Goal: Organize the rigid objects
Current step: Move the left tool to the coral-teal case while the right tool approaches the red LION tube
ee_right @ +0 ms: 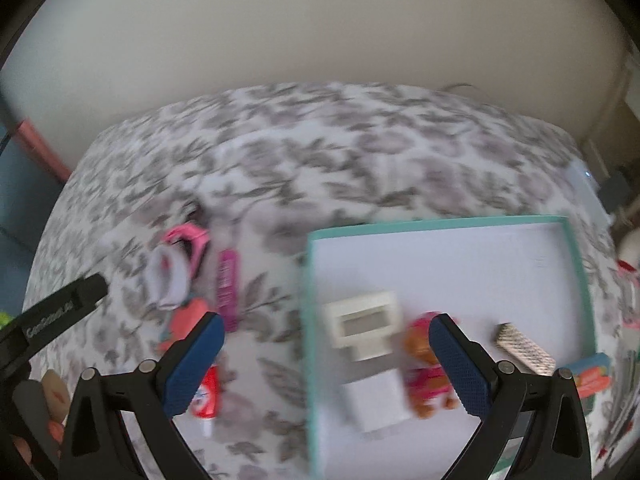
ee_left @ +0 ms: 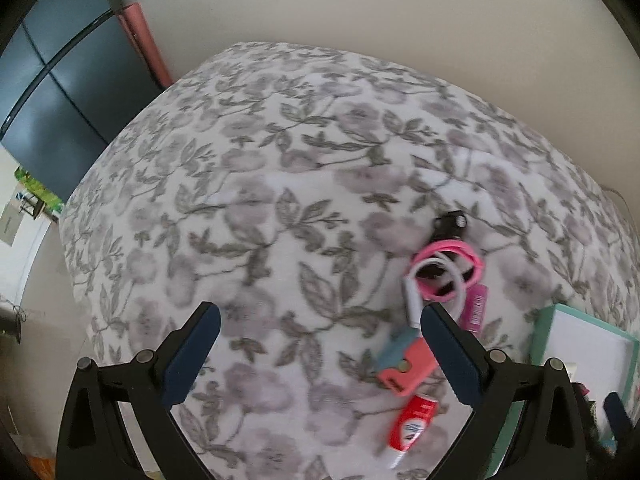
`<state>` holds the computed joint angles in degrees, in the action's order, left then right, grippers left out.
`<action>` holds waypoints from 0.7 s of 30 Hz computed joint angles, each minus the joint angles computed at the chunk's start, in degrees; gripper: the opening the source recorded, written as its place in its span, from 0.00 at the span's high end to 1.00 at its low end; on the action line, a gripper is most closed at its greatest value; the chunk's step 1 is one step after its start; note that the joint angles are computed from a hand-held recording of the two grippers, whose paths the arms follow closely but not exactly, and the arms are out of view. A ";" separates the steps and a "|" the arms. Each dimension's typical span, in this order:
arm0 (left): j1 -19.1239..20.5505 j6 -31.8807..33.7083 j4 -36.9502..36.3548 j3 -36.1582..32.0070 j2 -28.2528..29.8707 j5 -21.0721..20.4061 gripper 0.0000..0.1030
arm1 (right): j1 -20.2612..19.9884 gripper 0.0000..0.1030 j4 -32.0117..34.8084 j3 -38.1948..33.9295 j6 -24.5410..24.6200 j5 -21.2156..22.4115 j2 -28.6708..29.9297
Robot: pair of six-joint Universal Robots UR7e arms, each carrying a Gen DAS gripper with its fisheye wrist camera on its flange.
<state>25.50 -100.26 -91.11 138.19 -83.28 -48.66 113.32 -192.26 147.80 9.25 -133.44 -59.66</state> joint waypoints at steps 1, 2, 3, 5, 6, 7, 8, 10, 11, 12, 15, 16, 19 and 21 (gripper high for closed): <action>0.07 -0.01 -0.01 0.32 -0.51 -0.20 0.03 | 0.47 0.00 0.28 -0.35 0.13 0.45 0.90; 0.26 0.10 -0.12 0.64 -0.99 -0.49 0.03 | 1.02 0.00 0.55 -0.74 0.04 0.63 1.95; 0.44 0.27 -0.12 0.96 -1.54 -0.79 0.03 | 1.55 0.00 0.73 -1.07 -0.21 0.59 2.87; 0.93 0.46 -0.20 1.63 -2.27 -1.42 0.03 | 2.59 0.00 1.26 -1.87 -0.47 0.12 4.82; 1.22 0.17 -0.11 1.94 -2.55 -1.80 0.03 | 2.85 0.00 1.58 -2.11 -0.24 0.11 5.42; 1.58 0.07 -0.29 2.22 -2.69 -2.16 0.03 | 2.98 0.00 1.89 -2.25 0.08 0.41 5.89; 1.80 0.13 -0.51 2.55 -2.94 -2.50 0.03 | 3.00 0.00 2.19 -2.28 0.46 1.02 6.22; 2.45 0.37 -1.41 3.16 -3.11 -3.18 0.03 | 3.04 0.00 2.50 -2.40 1.19 1.85 7.26; 2.87 0.36 -1.87 3.54 -3.39 -3.47 0.03 | 3.15 0.00 2.92 -2.55 1.61 1.95 7.91; 3.18 0.22 -2.08 3.80 -3.68 -3.67 0.03 | 3.18 0.00 3.25 -2.82 1.78 1.88 8.63; 4.54 0.04 -2.84 4.56 -3.87 -4.24 0.03 | 3.20 0.00 3.22 -3.19 1.51 2.36 10.92; 4.84 0.14 -3.08 4.76 -3.87 -4.47 0.03 | 3.09 0.00 3.02 -3.26 1.48 2.52 11.64; 6.31 1.37 -5.12 5.70 -4.04 -5.33 0.03 | 2.62 0.00 3.44 -3.66 1.93 3.03 13.80; 6.93 1.53 -5.99 6.48 -4.98 -5.53 0.03 | 2.16 0.00 3.88 -3.79 2.04 3.47 14.91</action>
